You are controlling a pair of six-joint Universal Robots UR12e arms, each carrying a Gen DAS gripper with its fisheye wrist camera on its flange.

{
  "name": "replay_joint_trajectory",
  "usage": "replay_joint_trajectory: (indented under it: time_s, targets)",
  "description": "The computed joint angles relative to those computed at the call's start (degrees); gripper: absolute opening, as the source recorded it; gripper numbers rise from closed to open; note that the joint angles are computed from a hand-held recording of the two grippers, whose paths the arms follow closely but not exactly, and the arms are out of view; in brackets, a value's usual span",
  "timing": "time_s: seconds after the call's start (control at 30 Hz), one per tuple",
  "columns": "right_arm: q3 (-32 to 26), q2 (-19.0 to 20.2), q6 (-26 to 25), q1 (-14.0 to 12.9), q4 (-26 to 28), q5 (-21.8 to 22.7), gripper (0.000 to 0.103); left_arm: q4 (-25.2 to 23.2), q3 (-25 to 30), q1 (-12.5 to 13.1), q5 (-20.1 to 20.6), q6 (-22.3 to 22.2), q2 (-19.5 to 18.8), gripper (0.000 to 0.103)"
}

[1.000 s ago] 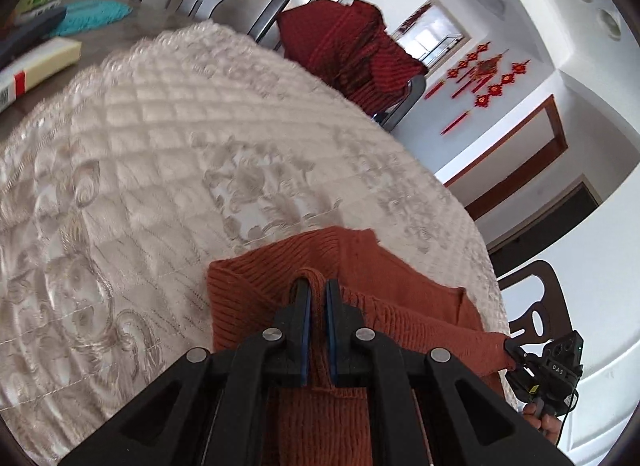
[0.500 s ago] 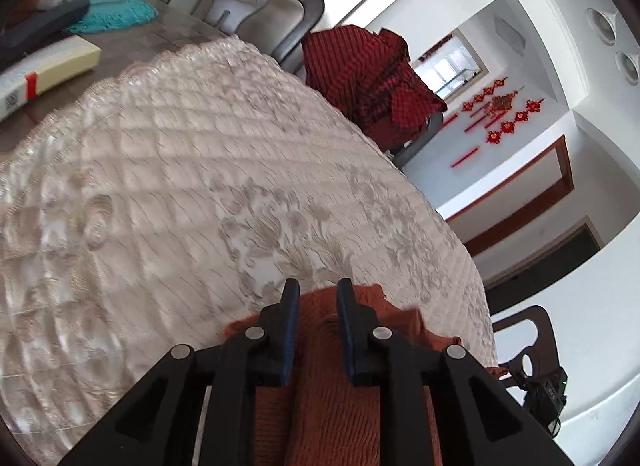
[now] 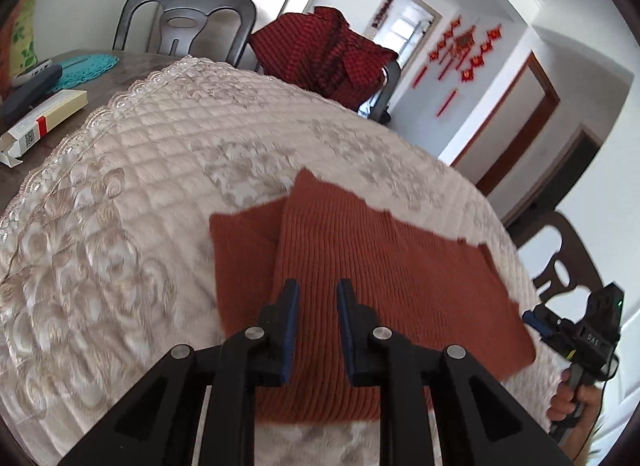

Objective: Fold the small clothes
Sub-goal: 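Open both tools to release the folded hem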

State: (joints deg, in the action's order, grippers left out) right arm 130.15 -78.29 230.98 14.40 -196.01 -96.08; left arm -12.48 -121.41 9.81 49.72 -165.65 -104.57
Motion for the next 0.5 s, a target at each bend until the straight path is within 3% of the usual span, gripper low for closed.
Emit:
replay_joint_trajectory:
  time_s: [0.1, 0.13, 0.17, 0.27, 0.37, 0.5]
  targets:
    - [-0.1, -0.9, -2.7, 2.0, 6.7, -3.5, 0.04, 1.3, -0.9, -0.8, 3.2, 3.3, 0.1, 0.021]
    - [-0.3, -1.1, -2.7, 2.1, 9.3, -4.4, 0.033, 1.4, -1.0, -0.8, 3.4, 3.4, 0.2, 0.021]
    - [-0.2, -1.3, -2.5, 2.2, 10.7, -5.5, 0.018, 1.5, -1.0, -0.9, 4.0, 3.4, 0.4, 0.021]
    - [0.2, -2.4, -1.5, 2.7, 12.6, -8.3, 0.017, 2.1, -1.8, -0.7, 4.7, 3.6, 1.5, 0.021]
    - [-0.5, -3.5, -2.7, 4.8, 15.5, -12.9, 0.017, 4.1, -3.6, -0.4, 5.1, 5.3, 3.1, 0.021]
    - [-1.7, -3.4, -5.4, 7.3, 16.1, -14.8, 0.017, 4.0, -5.5, -0.4, 3.0, 8.4, 5.0, 0.021]
